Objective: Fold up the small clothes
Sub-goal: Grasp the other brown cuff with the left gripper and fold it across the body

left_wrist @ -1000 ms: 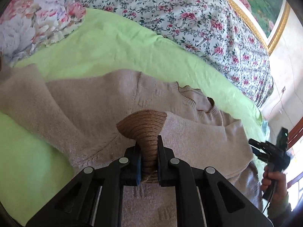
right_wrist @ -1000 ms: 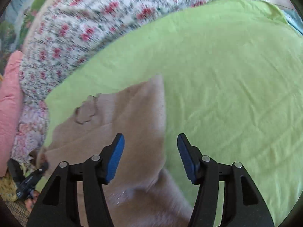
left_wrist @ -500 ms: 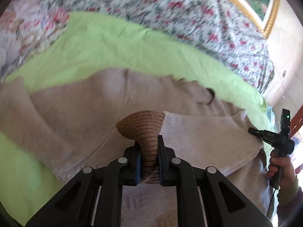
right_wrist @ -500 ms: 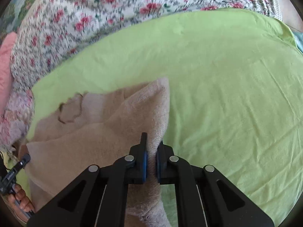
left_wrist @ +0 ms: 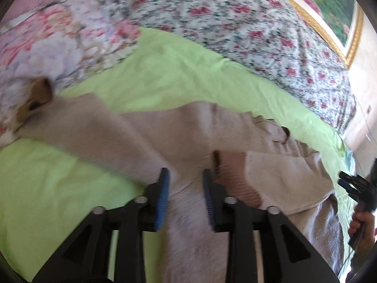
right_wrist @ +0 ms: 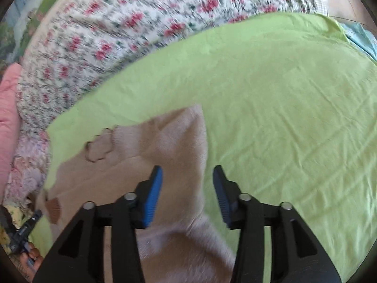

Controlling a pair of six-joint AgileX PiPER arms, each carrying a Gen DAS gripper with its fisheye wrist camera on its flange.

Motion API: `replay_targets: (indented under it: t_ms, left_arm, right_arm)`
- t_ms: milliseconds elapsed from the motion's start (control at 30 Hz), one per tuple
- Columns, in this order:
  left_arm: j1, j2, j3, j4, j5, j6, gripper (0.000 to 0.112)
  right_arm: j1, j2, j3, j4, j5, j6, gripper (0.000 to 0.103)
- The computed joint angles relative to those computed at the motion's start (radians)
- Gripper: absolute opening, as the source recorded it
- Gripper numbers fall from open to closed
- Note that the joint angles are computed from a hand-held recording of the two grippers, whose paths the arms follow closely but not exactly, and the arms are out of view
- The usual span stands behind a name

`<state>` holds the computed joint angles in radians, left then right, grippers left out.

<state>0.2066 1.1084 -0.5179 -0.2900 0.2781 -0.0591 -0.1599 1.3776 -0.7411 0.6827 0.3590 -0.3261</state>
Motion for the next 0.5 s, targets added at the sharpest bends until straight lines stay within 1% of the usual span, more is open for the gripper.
replay_targets:
  t_ms: [33, 67, 100, 133, 233, 300, 367, 433, 467, 500]
  left_arm:
    - [0.045, -0.019, 0.015, -0.077, 0.022, 0.078, 0.045]
    - [0.089, -0.030, 0.027, -0.164, 0.041, 0.171, 0.045]
    - [0.117, -0.037, 0.036, -0.210, 0.052, 0.223, 0.046]
    - [0.154, -0.049, 0.046, -0.243, 0.069, 0.266, 0.046]
    - [0.268, -0.087, 0.067, -0.283, 0.117, 0.339, 0.046]
    - [0.336, -0.097, 0.068, -0.281, 0.143, 0.373, 0.047]
    - [0.381, -0.109, 0.064, -0.237, 0.153, 0.366, 0.050]
    - [0.420, -0.112, 0.053, -0.194, 0.157, 0.354, 0.057]
    - [0.449, -0.111, 0.044, -0.179, 0.161, 0.353, 0.064]
    - [0.474, -0.109, 0.037, -0.167, 0.161, 0.352, 0.067]
  right_arm:
    - [0.014, -0.033, 0.020, 0.015, 0.017, -0.009, 0.051]
    - [0.029, -0.053, 0.034, 0.023, 0.025, -0.010, 0.051]
    - [0.052, -0.077, 0.054, 0.028, 0.035, -0.007, 0.052]
    - [0.079, -0.094, 0.067, 0.008, 0.037, 0.023, 0.053]
    - [0.154, -0.136, 0.105, -0.026, 0.041, 0.077, 0.053]
    - [0.215, -0.162, 0.130, -0.047, 0.040, 0.122, 0.054]
    - [0.266, -0.178, 0.152, -0.064, 0.031, 0.164, 0.054]
    - [0.309, -0.194, 0.170, -0.073, 0.024, 0.199, 0.054]
    - [0.335, -0.197, 0.176, -0.086, 0.020, 0.227, 0.054]
    - [0.357, -0.199, 0.179, -0.097, 0.016, 0.249, 0.054]
